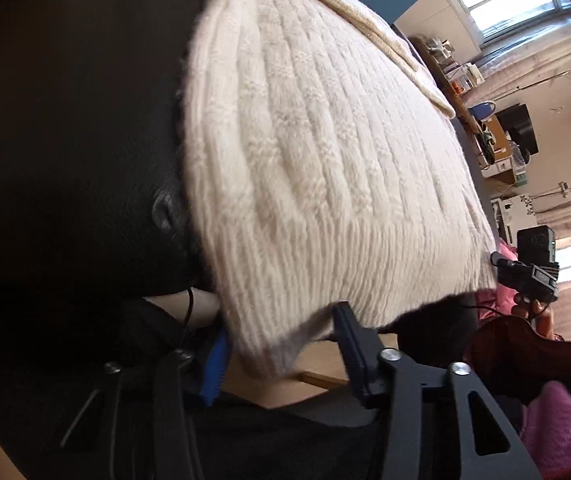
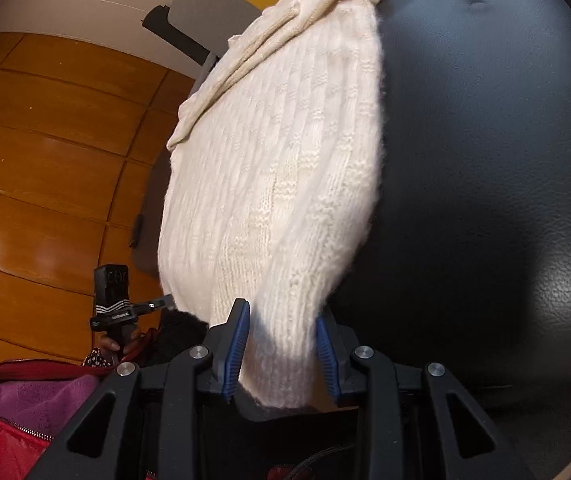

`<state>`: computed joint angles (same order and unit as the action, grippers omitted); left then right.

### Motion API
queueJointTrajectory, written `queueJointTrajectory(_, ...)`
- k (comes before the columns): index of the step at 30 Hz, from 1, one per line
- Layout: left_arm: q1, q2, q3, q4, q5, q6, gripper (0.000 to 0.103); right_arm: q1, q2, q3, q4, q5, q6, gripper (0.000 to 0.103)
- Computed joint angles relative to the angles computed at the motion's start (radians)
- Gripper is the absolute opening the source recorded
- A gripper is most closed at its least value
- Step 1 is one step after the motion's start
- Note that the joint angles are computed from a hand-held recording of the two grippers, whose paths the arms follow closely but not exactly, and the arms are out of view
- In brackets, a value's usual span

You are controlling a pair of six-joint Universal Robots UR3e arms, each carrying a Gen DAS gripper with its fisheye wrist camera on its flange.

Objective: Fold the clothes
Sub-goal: 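Lift the hem with the right tool and fold it toward the collar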

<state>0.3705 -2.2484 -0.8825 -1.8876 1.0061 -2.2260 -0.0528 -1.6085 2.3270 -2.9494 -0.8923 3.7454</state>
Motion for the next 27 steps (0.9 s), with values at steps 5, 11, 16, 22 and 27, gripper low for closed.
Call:
queueJointTrajectory(5, 0.019, -0.006, 0.033, -0.046, -0.031, -0.004, 0.049, 0.021, 0.062, -0.039, -0.055, 0.005, 0.032, 0.032)
queueJointTrajectory(11, 0.066, -0.064, 0.139, -0.195, -0.128, -0.019, 0.050, 0.027, 0.105, -0.065, -0.081, 0.016, 0.042, 0.032)
queueJointTrajectory(16, 0.078, -0.115, 0.243, -0.311, -0.164, 0.005, 0.050, 0.019, 0.087, -0.063, -0.053, 0.018, 0.021, 0.033)
queueJointTrajectory(22, 0.056, -0.146, 0.299, -0.288, -0.214, -0.043, 0.050, 0.020, 0.106, -0.061, -0.088, 0.020, 0.037, 0.032)
queueJointTrajectory(27, 0.017, -0.130, 0.252, -0.113, -0.183, -0.154, 0.040, 0.059, 0.103, -0.117, -0.005, -0.056, 0.027, 0.017)
